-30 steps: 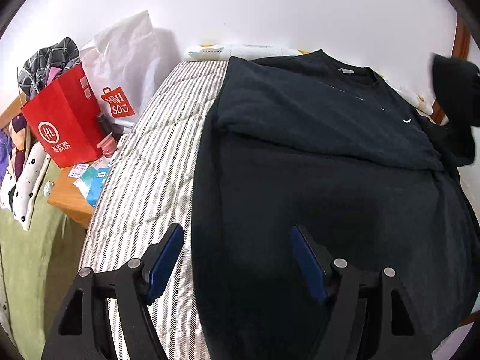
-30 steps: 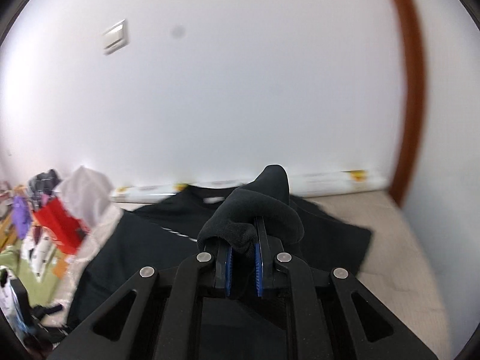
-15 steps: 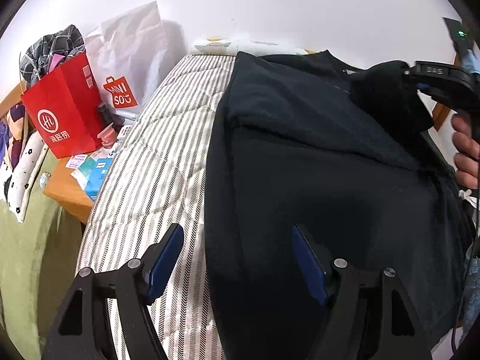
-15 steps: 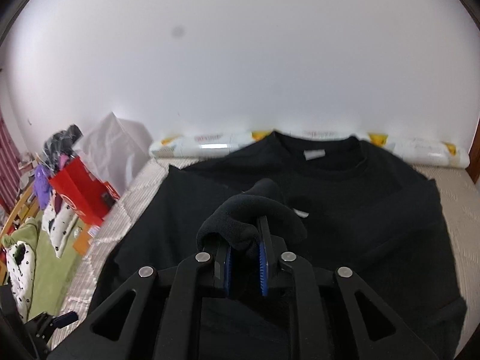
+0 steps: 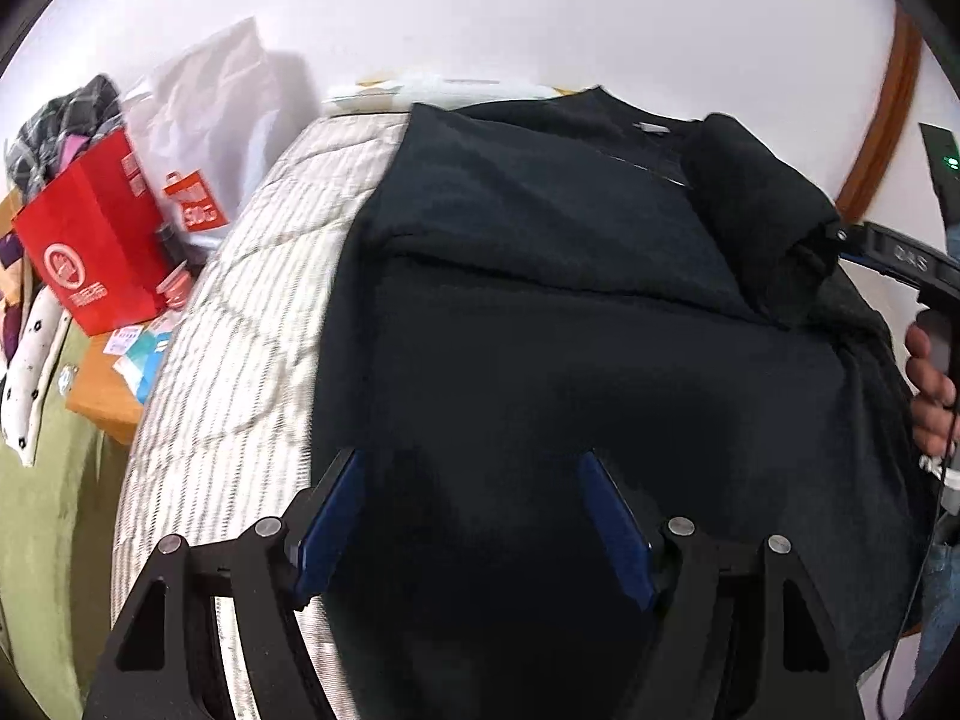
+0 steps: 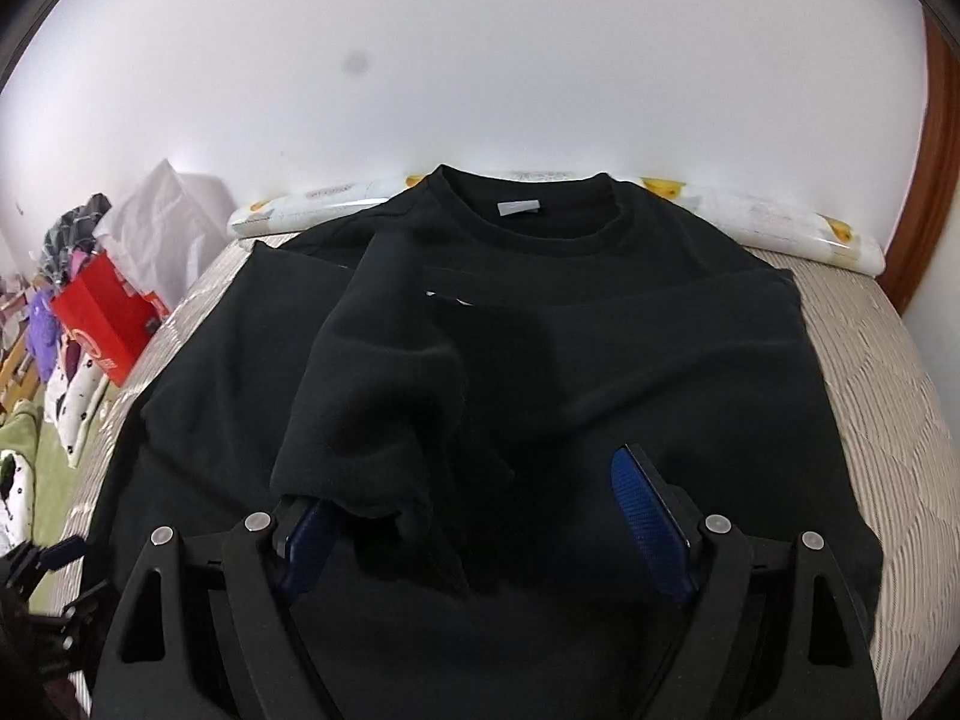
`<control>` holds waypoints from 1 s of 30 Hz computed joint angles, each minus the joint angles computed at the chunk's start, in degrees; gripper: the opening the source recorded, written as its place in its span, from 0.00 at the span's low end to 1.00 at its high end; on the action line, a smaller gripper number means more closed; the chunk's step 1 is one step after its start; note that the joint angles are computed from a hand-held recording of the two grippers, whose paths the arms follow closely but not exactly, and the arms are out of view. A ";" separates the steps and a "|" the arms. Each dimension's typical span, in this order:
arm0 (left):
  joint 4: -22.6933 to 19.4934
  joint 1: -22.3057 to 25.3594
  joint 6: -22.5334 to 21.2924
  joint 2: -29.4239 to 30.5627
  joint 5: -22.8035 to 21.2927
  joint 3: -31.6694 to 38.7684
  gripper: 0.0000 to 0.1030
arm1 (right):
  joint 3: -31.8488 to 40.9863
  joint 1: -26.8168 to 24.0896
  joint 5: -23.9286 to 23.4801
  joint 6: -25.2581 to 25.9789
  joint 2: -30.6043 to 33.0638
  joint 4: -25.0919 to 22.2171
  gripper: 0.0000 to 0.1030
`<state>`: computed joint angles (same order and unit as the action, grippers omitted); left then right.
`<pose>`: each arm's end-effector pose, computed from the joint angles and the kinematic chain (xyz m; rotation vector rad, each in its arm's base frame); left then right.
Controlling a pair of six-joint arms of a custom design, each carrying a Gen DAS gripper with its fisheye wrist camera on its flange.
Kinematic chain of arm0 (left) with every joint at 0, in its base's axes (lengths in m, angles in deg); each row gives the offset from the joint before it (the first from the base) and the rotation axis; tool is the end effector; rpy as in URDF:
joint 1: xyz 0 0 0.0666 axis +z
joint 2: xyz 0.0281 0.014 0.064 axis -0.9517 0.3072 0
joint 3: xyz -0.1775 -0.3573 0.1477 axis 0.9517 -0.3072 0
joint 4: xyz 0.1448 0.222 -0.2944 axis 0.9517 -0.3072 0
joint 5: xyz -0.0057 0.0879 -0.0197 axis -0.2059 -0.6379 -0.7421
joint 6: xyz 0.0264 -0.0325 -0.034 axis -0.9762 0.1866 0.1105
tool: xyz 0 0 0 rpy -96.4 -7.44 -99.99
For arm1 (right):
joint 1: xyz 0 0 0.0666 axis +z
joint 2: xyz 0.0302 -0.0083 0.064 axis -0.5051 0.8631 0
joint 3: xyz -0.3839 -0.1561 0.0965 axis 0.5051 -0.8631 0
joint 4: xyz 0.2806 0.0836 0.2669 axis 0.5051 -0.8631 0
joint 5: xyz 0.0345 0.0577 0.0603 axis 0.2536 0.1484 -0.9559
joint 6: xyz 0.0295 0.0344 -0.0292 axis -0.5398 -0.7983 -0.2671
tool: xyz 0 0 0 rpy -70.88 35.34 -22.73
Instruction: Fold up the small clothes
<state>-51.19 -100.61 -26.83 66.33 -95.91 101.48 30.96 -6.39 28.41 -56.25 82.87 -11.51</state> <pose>0.3860 -0.1994 0.3657 -0.1077 2.5285 -0.0472 0.4835 0.2116 0.4110 -0.2493 2.3740 0.2067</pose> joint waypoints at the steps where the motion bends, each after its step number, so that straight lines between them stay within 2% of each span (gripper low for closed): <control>1: -0.21 -0.61 -0.18 0.22 -0.26 0.57 0.70 | -1.00 -0.16 -0.56 1.21 -1.19 -0.01 0.82; 4: -0.96 -1.99 -0.75 0.94 -0.93 2.41 0.70 | -3.85 -0.46 -0.51 2.34 -4.67 1.03 0.82; 7: -1.70 -3.08 -0.30 2.10 -1.06 4.65 0.70 | -5.95 -1.57 -3.80 3.02 -7.86 1.80 0.82; 9: -1.80 -3.80 -0.30 2.86 -0.94 5.93 0.70 | -7.36 -2.52 -4.38 3.12 -9.58 2.07 0.82; 14: -1.92 -5.00 -2.03 7.79 0.38 11.88 0.70 | -10.16 -6.40 -3.91 2.88 -12.82 1.36 0.80; 16: -1.89 -5.48 -2.77 10.19 0.61 14.66 0.70 | -11.24 -7.82 -2.92 3.22 -13.84 1.35 0.72; 18: -2.07 -6.17 -3.72 12.97 0.22 17.91 0.70 | -12.13 -9.37 -2.14 3.36 -14.55 1.01 0.58; 21: -2.84 -6.93 -5.34 17.20 0.41 22.93 0.70 | -12.88 -11.80 -1.88 3.87 -14.82 -0.51 0.46; 25: -3.73 -8.00 -7.67 22.15 -1.09 28.73 0.70 | -14.42 -14.58 -2.46 4.23 -15.54 0.02 0.46; 30: -4.69 -8.27 -8.73 26.20 -3.27 32.55 0.69 | -15.41 -16.66 -4.17 3.07 -15.65 1.13 0.46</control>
<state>-55.88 -108.88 -35.56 92.53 -99.18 134.03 15.55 -23.05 24.24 -53.18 67.22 -10.38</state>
